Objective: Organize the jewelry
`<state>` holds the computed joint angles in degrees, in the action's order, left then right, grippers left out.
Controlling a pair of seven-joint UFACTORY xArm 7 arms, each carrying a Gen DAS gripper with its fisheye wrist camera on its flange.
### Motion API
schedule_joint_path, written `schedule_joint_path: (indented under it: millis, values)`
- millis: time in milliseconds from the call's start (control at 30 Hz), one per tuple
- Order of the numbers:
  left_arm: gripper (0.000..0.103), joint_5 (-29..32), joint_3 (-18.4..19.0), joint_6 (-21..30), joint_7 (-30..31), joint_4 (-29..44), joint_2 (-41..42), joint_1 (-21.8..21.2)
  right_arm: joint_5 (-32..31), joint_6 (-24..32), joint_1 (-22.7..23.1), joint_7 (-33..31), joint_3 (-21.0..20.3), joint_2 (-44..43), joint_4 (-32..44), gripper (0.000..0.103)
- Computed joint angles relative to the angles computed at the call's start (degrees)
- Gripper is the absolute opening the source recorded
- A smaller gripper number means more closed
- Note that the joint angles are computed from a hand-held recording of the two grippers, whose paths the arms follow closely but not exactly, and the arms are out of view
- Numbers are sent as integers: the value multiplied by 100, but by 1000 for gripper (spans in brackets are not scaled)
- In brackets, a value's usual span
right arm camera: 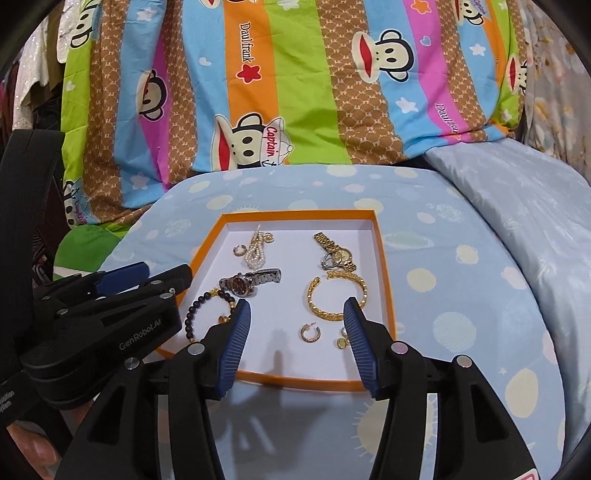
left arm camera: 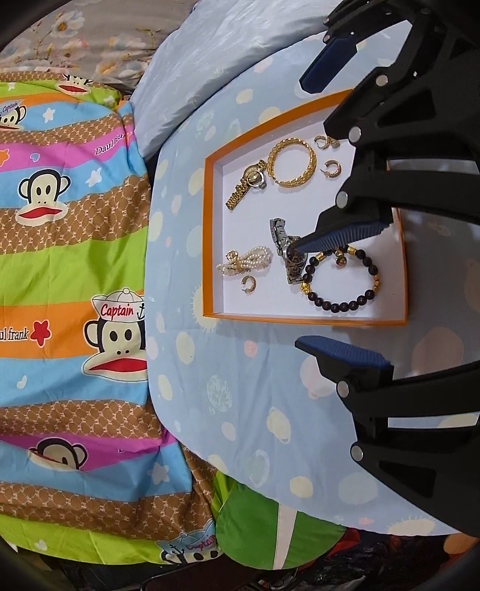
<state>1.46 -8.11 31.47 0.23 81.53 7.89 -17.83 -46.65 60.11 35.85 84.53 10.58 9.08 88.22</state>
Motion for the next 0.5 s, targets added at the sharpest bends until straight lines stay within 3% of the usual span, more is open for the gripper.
schedule_joint_path:
  millis: [133, 500]
  values:
    - [47, -53, -8, 2, 36, -44, -45, 8, 16, 101, 2, 116, 2, -43, -17, 59]
    - [54, 27, -4, 47, -15, -94, -88, -7, 8, 270, 3, 258, 60, -88, -37, 62]
